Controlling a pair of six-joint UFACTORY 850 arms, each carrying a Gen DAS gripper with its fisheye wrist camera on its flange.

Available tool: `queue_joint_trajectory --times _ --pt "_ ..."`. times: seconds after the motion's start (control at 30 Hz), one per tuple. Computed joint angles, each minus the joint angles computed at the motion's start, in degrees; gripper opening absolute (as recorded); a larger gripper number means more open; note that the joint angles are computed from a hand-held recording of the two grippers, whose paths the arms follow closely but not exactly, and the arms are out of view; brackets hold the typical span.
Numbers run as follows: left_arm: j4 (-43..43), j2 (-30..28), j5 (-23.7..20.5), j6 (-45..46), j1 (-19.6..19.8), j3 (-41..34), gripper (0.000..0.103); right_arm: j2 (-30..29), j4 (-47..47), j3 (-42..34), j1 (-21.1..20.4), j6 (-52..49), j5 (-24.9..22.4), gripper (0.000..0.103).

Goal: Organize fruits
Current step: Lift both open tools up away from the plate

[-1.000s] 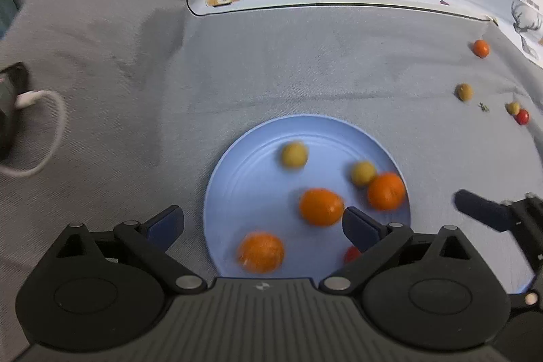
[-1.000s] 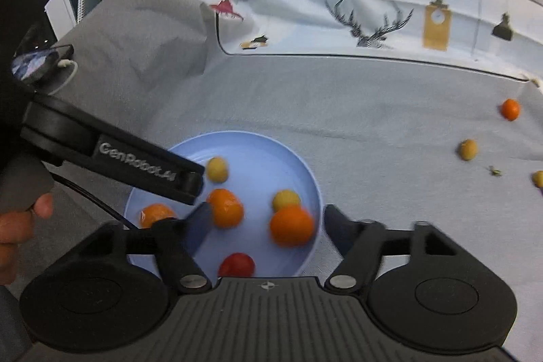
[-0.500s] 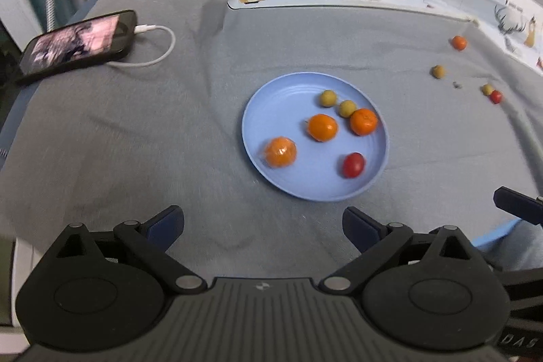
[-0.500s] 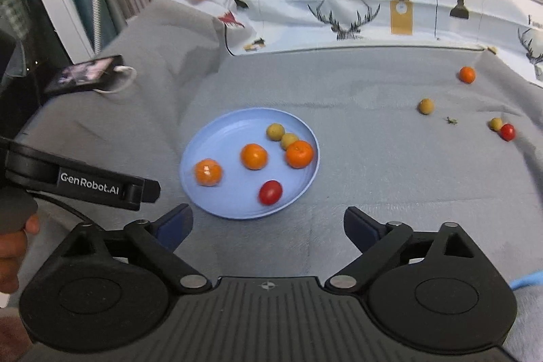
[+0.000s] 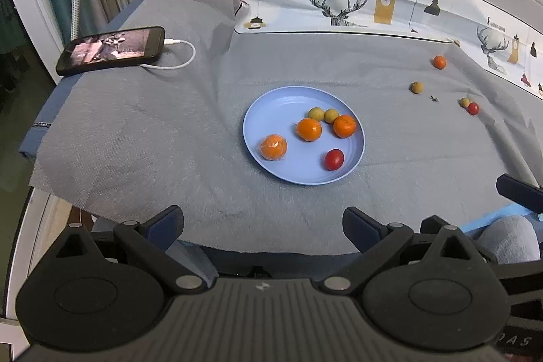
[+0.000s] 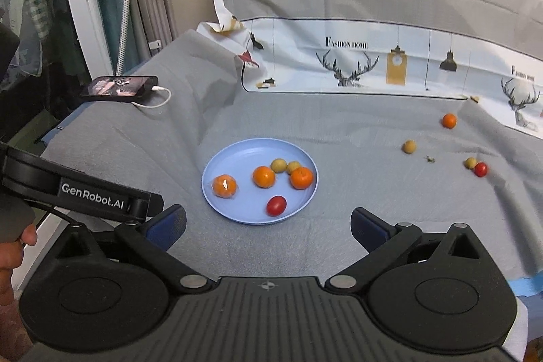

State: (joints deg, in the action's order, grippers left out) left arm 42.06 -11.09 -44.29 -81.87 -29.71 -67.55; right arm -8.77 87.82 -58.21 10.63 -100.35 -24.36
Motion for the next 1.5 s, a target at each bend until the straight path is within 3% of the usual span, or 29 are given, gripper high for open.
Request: queue_joint_trajectory --times 0.6,1.5 --pt "2.7 1.8 -2.6 -2.8 -2.7 0.8 0.101 3.8 6.6 3.7 -1.2 -7.3 -1.4 0.102" --pt "1.5 1.5 -2.4 -1.5 -2.1 0.7 0.101 2.6 3.4 2.6 -1.2 -4.6 -1.5 0.102"
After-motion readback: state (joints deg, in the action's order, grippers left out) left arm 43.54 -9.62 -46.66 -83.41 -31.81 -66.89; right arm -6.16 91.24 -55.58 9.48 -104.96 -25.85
